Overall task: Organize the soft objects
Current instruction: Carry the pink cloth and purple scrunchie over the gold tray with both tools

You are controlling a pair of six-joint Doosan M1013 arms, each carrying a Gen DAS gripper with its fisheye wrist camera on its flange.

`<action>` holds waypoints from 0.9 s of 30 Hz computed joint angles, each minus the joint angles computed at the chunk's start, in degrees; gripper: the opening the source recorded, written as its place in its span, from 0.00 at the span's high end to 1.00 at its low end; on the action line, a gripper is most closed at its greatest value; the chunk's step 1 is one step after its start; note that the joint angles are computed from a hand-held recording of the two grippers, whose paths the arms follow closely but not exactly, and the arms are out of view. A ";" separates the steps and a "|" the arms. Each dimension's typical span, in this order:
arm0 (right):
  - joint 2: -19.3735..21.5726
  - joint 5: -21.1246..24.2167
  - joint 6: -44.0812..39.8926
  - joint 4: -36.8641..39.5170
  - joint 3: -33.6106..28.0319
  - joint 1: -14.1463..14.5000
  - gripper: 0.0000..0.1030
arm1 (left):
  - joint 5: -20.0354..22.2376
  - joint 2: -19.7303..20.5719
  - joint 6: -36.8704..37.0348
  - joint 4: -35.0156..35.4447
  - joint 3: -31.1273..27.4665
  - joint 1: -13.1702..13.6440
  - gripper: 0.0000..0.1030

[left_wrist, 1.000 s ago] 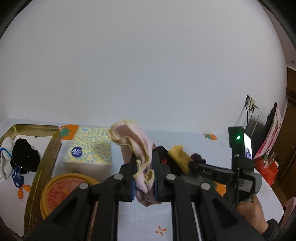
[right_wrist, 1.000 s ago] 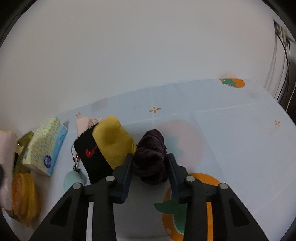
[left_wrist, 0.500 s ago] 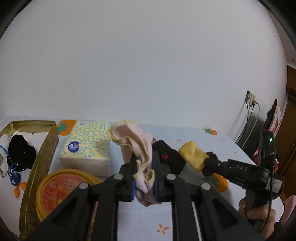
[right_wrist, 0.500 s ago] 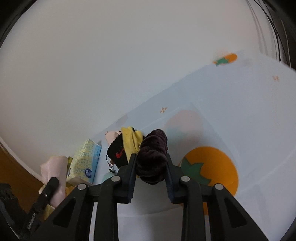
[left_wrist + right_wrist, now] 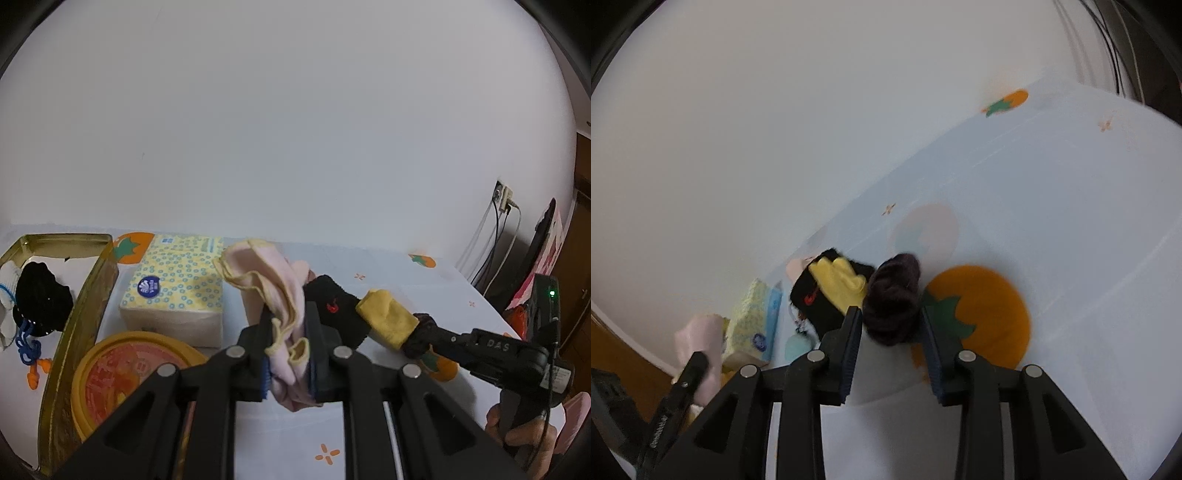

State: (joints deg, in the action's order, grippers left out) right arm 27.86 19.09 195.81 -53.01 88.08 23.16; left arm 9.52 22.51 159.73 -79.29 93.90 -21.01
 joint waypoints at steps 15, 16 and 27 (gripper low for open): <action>3.03 3.33 -19.38 12.65 -5.13 -0.87 0.66 | -0.51 0.07 0.77 -1.06 0.09 0.04 0.87; 2.85 3.52 -17.75 11.42 -4.87 -0.77 0.66 | -0.70 0.06 0.84 -1.15 0.11 0.01 0.86; -0.83 9.36 17.55 -24.61 0.75 2.49 0.75 | -2.02 -0.01 6.21 -5.95 0.44 -0.46 0.86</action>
State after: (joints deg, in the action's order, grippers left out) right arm 27.03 28.45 213.36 -77.62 88.83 25.65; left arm 7.50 22.50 165.93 -85.24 94.34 -21.46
